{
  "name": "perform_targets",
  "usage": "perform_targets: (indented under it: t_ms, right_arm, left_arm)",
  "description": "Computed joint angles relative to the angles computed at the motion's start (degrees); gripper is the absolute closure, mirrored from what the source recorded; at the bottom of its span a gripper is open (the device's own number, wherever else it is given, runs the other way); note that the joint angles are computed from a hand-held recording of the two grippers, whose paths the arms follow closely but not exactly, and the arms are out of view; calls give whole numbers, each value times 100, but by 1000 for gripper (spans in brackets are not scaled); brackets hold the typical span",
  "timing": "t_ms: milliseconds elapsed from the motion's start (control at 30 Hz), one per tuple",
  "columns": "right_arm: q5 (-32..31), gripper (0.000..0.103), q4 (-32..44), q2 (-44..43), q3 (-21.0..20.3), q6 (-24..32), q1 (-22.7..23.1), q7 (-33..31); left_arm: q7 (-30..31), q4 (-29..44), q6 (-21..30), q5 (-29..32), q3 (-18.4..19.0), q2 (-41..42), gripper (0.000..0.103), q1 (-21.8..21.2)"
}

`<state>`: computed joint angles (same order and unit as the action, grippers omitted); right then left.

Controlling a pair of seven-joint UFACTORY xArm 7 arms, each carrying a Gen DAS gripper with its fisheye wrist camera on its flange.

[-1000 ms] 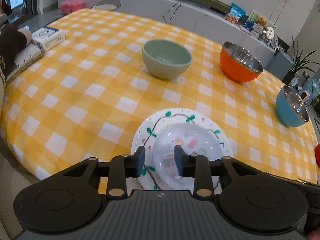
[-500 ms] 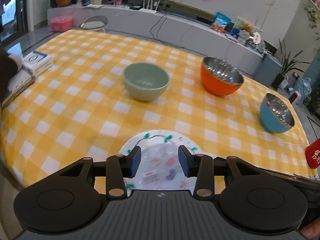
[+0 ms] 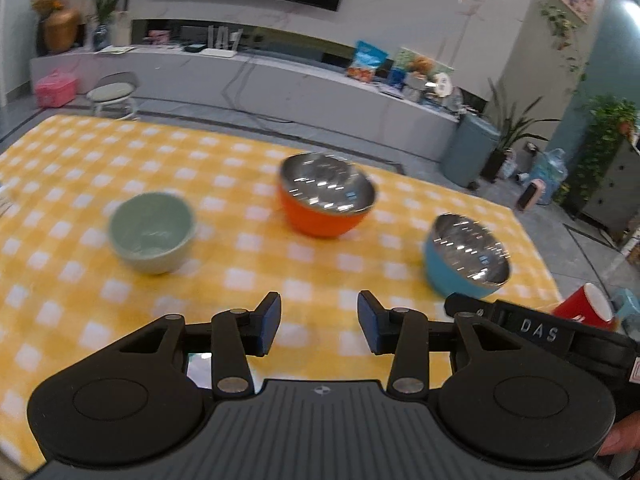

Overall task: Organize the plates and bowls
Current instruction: 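Move both grippers toward the blue steel bowl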

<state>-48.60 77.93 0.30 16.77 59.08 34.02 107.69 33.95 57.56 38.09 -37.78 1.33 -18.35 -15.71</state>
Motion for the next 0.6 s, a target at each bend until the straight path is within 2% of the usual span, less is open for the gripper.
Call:
perform_targets:
  t_ms: [167,300,433,600]
  right_arm:
    - [-113,51,-170,-351,51,750,-124,-67]
    - [-155,50,-285,-516,84,1059,-342,-275]
    - [-265,43,-320,-541,115,1612,-498,-457]
    - [-81,41,-678,-723,2,1691,-748,-423]
  left_arm:
    - [122,177,-153,-279,-183,251,44,-244]
    - [87,363,-375,-354,-388,521,41,-382]
    - [160,522,-626,-556,-523,787,38,-509]
    - [-51,782,-1060,-608,-784,1267,36,-599]
